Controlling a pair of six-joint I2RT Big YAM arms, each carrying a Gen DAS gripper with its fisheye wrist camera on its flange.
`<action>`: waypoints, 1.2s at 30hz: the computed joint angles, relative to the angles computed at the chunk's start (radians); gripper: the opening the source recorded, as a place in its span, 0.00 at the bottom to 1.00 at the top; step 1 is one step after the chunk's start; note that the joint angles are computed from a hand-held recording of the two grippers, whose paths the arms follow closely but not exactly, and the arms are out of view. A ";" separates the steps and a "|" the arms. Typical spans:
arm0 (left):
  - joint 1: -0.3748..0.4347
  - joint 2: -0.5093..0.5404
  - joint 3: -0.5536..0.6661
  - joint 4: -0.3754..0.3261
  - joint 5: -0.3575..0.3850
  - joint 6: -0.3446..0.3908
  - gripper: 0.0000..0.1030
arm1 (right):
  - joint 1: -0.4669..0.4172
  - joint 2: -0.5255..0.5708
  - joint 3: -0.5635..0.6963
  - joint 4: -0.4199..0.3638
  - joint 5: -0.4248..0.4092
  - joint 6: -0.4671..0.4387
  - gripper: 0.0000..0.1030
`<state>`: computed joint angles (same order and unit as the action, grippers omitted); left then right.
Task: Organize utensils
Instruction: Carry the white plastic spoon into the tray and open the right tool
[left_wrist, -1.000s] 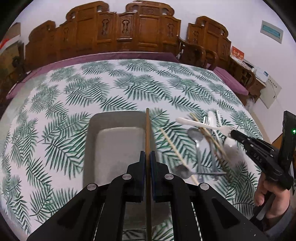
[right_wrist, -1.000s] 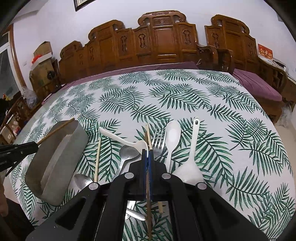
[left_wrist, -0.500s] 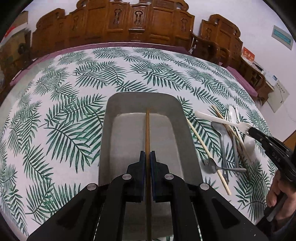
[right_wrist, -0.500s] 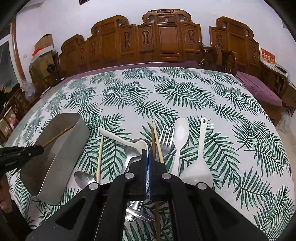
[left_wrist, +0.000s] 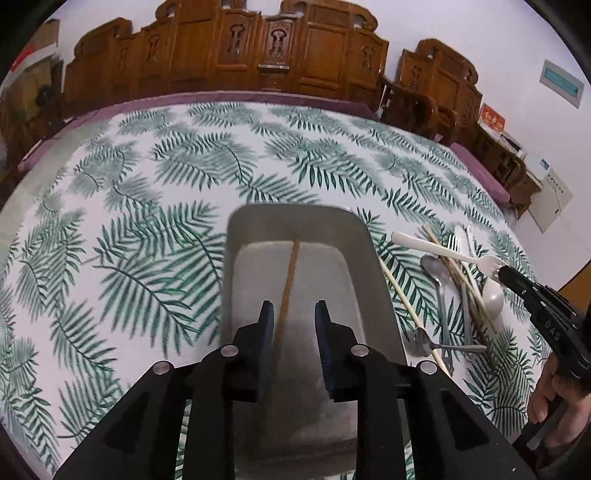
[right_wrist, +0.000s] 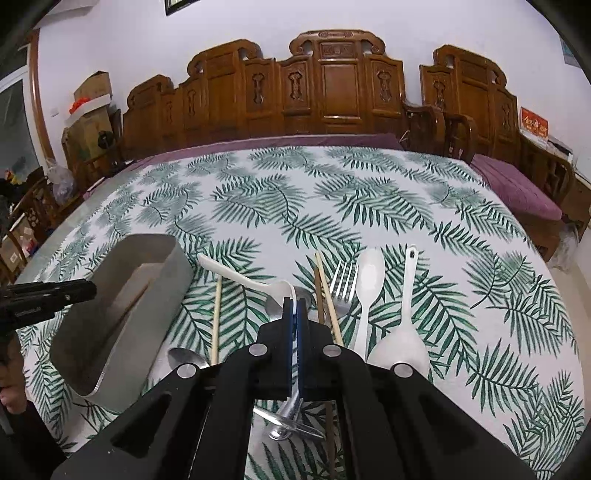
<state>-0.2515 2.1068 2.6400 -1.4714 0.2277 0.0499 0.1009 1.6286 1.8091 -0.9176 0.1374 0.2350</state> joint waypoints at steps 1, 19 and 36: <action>0.003 -0.004 0.000 0.002 0.003 0.003 0.21 | 0.004 -0.003 0.005 0.000 0.004 0.004 0.02; 0.085 -0.080 -0.046 0.076 0.038 0.087 0.26 | 0.171 0.243 0.403 -0.228 0.156 -0.041 0.02; 0.104 -0.079 -0.047 0.077 0.052 0.085 0.26 | 0.234 0.393 0.601 -0.346 0.145 -0.030 0.06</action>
